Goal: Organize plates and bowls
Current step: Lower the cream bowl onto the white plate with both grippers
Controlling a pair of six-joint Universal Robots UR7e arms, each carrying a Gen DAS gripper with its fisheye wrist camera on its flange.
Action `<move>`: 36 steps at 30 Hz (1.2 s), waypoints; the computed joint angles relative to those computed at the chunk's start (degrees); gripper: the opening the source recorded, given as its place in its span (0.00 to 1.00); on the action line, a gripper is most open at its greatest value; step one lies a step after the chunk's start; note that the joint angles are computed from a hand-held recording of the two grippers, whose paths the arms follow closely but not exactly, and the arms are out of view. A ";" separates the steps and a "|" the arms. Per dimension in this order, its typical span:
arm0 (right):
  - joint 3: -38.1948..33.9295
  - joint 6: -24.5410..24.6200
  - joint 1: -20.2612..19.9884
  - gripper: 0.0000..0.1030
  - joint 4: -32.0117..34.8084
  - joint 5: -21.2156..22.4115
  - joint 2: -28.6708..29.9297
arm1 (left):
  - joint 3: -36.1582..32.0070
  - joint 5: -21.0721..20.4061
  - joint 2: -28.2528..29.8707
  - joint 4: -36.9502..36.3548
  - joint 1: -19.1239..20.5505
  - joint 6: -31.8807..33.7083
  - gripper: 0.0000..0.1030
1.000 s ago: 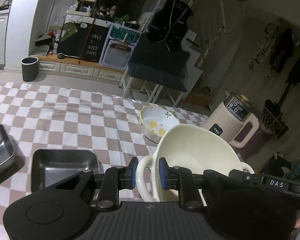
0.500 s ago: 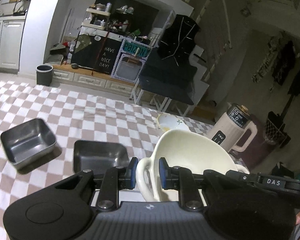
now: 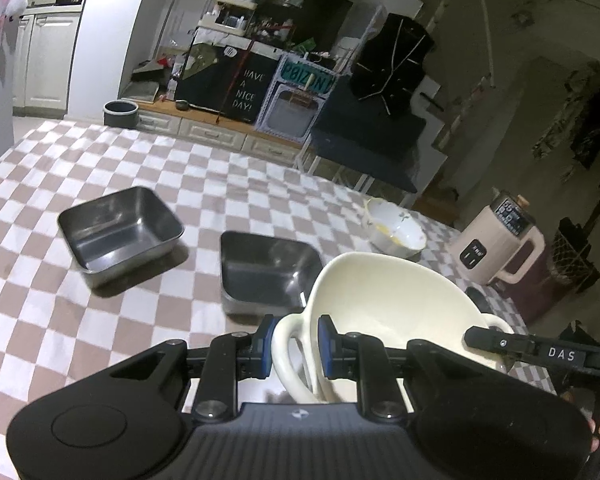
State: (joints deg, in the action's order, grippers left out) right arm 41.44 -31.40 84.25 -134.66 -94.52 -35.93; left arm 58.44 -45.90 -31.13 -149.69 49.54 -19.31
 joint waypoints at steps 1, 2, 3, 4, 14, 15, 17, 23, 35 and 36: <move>0.42 -0.10 0.11 0.29 -0.03 -0.40 -0.13 | 0.66 -0.13 -0.31 0.02 0.20 0.00 0.22; 0.21 -0.15 0.20 0.29 0.24 -0.94 0.16 | 1.02 -0.17 -0.45 0.28 0.33 -0.10 0.22; -0.09 -0.20 0.27 0.29 0.58 -1.43 0.44 | 1.51 -0.20 -0.70 0.63 0.52 -0.39 0.22; -0.10 -0.29 0.34 0.29 0.78 -1.97 0.60 | 1.91 -0.21 -0.87 1.04 0.67 -0.71 0.22; -2.69 -0.72 1.49 0.29 3.21 -8.81 3.73 | 0.68 -0.70 -0.45 9.67 2.55 -5.46 0.24; -2.62 -0.86 1.57 0.29 3.10 -9.34 3.81 | 0.30 -0.73 -0.20 10.47 2.68 -5.81 0.25; -2.75 -0.80 1.65 0.29 3.09 -10.37 4.11 | -0.23 -0.82 0.17 11.71 2.86 -5.80 0.25; -3.78 -1.01 1.66 0.29 4.24 -11.83 4.82 | -1.13 -1.39 0.70 14.01 3.31 -6.29 0.27; -5.47 -2.35 2.03 0.27 5.57 -13.41 6.00 | -3.22 -1.39 2.10 17.05 4.16 -7.40 0.30; -5.73 -2.28 2.05 0.27 5.87 -13.64 6.16 | -3.34 -1.43 2.20 17.22 4.23 -7.46 0.31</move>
